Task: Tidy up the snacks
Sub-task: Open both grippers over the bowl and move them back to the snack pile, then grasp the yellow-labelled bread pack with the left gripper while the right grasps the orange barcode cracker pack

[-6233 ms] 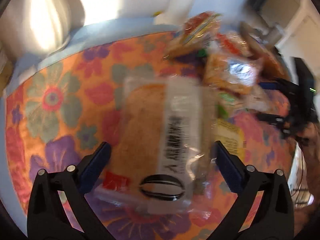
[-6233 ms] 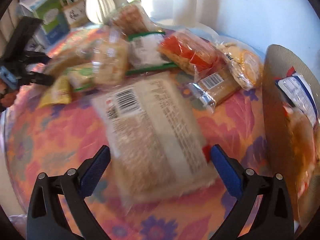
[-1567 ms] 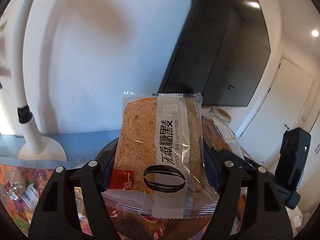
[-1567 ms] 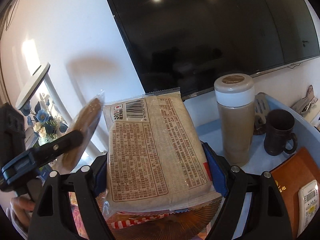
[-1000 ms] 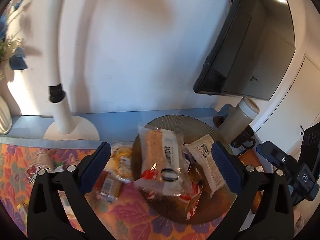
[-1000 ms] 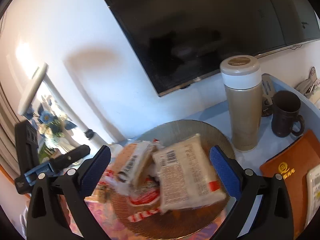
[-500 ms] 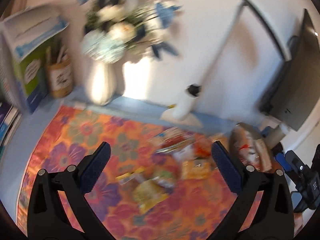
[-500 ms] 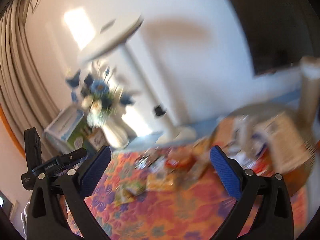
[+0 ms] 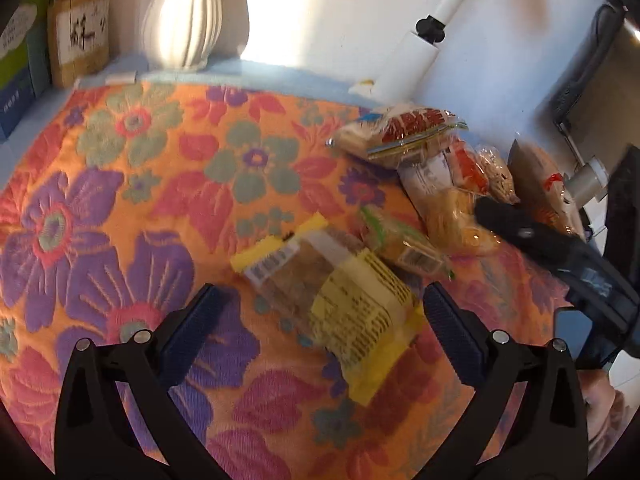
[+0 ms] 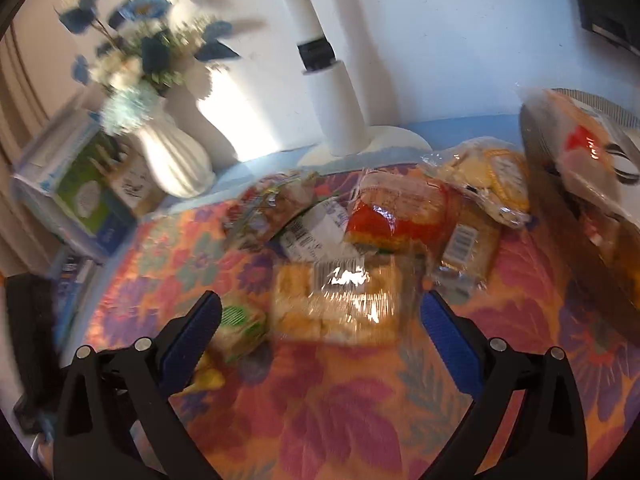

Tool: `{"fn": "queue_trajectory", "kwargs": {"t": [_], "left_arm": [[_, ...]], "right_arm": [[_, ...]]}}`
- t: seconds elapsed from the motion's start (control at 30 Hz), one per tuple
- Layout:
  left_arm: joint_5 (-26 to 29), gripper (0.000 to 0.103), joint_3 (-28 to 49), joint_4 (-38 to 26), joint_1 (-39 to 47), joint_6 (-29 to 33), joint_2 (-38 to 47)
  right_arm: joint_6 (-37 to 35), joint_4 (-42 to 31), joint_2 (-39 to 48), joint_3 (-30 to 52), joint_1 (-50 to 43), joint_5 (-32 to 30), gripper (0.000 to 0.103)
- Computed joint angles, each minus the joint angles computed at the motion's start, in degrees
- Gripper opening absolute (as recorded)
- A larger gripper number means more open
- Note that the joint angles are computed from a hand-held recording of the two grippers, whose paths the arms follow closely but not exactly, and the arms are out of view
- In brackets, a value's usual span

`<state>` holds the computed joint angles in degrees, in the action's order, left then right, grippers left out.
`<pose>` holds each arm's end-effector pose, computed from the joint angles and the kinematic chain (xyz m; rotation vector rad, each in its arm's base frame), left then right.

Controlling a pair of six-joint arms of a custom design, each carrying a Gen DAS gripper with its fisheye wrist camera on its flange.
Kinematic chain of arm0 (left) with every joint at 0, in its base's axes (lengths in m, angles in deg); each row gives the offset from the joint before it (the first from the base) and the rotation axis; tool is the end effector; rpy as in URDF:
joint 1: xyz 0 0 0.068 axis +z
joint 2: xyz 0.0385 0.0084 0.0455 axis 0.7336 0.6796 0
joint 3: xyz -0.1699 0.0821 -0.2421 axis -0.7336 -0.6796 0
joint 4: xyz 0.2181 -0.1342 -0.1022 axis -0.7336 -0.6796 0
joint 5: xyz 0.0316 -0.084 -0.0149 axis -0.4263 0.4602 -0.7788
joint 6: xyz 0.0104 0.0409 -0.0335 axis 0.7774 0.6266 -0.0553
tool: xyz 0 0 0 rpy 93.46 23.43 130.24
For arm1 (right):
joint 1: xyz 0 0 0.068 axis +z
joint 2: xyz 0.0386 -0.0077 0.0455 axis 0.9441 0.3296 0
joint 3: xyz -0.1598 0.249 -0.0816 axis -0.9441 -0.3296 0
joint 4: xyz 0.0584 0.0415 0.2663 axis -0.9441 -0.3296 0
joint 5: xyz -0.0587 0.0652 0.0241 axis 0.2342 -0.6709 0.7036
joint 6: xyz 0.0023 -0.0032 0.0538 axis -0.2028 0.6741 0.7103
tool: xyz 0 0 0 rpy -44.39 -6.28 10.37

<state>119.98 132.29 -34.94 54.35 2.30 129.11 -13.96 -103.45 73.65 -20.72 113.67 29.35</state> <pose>0.2300 0.0083 0.2169 0.6450 2.4847 -0.6271 0.1397 0.1074 0.2721 0.6253 2.4066 0.1237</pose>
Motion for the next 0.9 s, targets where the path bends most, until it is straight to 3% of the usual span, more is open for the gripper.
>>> {"fn": "queue_trajectory", "kwargs": {"t": [0.03,0.07,0.13,0.2,0.67,0.77,0.9], "left_arm": [[-1.52,0.1,-3.58,5.45,-1.53,-1.31,-2.64],[-4.14,0.1,-6.39,9.14,-3.47,-1.76,-4.88],[-10.55,0.1,-7.28,10.82,-8.03,-3.36,-6.69],[-13.26,0.1,-7.92,11.83,-9.91,-4.15,-7.35],[-13.5,0.1,-7.8,12.03,-9.88,-5.04,-7.51],[-11.18,0.1,-7.35,11.29,-8.27,-4.56,-7.03],[-12.72,0.1,-7.61,11.82,-9.45,-5.14,-7.34]], "right_arm": [[0.54,2.76,3.82,-1.97,-1.56,-1.74,0.098],[-0.64,2.89,4.76,-1.88,-0.24,0.9,0.098],[-0.88,1.82,7.21,-0.56,0.35,1.11,0.098],[-1.1,3.71,4.99,-2.34,-0.57,0.14,0.098],[-1.32,5.62,2.67,-3.69,-1.18,-0.16,0.098],[-1.27,5.33,2.68,-3.59,-1.17,-0.06,0.098],[-1.01,6.07,1.68,-4.24,-1.24,-0.05,0.098]]}}
